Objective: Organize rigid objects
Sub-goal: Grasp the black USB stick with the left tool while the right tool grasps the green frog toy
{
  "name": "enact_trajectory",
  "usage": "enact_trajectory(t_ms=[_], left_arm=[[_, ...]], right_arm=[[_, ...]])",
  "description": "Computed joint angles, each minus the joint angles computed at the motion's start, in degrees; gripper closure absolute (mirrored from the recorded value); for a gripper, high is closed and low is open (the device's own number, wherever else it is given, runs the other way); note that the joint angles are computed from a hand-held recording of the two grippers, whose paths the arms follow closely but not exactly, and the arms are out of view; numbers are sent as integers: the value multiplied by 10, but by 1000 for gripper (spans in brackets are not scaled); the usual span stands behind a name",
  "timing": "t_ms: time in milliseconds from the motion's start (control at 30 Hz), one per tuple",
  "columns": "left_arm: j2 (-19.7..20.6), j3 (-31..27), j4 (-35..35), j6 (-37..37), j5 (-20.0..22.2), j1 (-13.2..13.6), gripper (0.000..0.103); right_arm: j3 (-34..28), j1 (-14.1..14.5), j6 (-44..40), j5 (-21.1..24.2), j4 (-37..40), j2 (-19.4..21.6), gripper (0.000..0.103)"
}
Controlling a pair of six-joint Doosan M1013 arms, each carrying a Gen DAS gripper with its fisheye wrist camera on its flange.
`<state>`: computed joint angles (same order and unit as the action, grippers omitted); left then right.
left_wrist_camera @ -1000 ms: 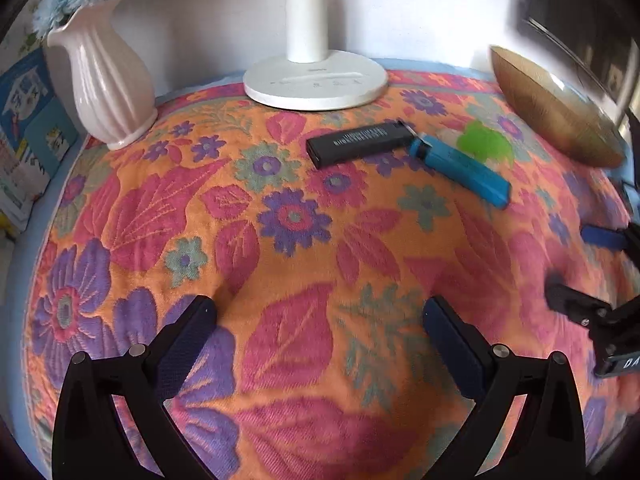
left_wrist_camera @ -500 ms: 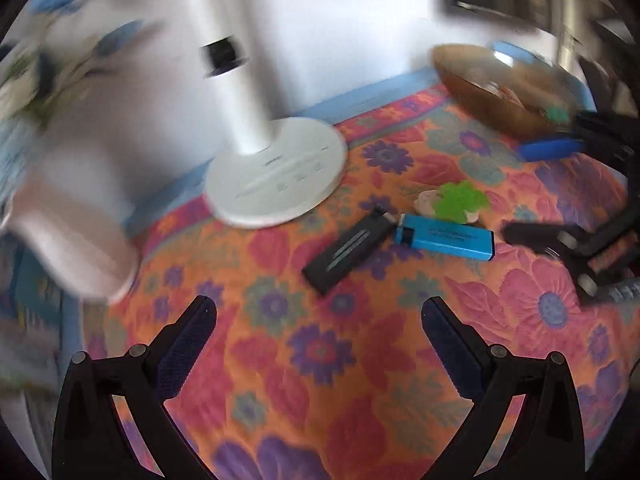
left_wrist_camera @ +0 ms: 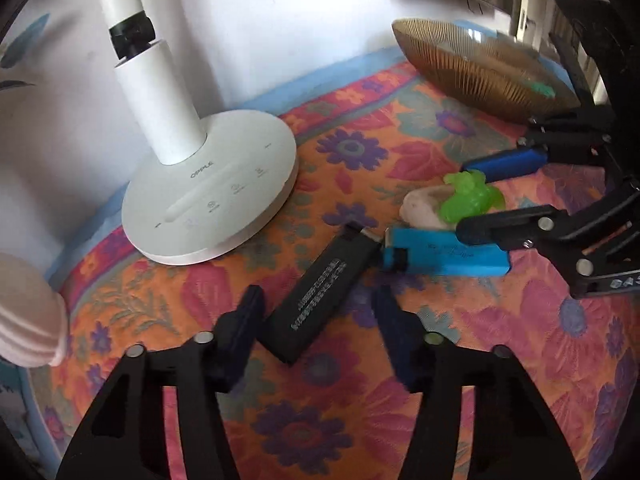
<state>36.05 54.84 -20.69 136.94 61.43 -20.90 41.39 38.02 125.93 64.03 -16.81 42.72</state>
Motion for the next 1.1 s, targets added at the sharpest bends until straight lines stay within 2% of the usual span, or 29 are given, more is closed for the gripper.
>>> enact_trajectory(t_ms=[67, 100, 267, 400, 467, 667, 700, 733, 767, 800, 900, 1033, 1067, 1100], left_arm=[[-5, 7, -10, -5, 2, 1, 80], [-11, 17, -5, -16, -7, 0, 82], [-55, 80, 28, -79, -50, -1, 82], [-103, 149, 61, -137, -74, 0, 82], [-118, 172, 74, -169, -72, 2, 82], [-159, 241, 104, -230, -147, -2, 80], [-160, 246, 98, -235, -154, -1, 72], [-161, 247, 90, -236, -156, 1, 68], [-161, 248, 86, -240, -156, 3, 67], [-160, 247, 81, -244, -152, 4, 67], [-151, 232, 74, -269, -137, 4, 64], [-149, 232, 106, -294, -152, -7, 64], [-150, 234, 115, -295, -156, -10, 65], [-151, 236, 118, -292, -160, -13, 73]], right_arm=[[24, 1, 26, -24, -3, -15, 63], [37, 1, 44, -36, -3, -25, 63], [95, 10, 120, -69, -33, -70, 63], [128, 25, 172, -41, -50, -94, 63], [159, 27, 189, -54, -31, -109, 63], [206, 40, 220, -74, -38, -118, 62], [211, 40, 218, -76, -27, -119, 59], [218, 40, 221, -88, -27, -122, 51], [227, 42, 227, -102, -31, -127, 40], [232, 44, 235, -107, -35, -131, 37], [216, 48, 238, -68, -52, -123, 36], [190, 45, 235, -42, -65, -110, 36], [181, 44, 234, -31, -67, -104, 36], [167, 44, 230, -13, -72, -95, 38]])
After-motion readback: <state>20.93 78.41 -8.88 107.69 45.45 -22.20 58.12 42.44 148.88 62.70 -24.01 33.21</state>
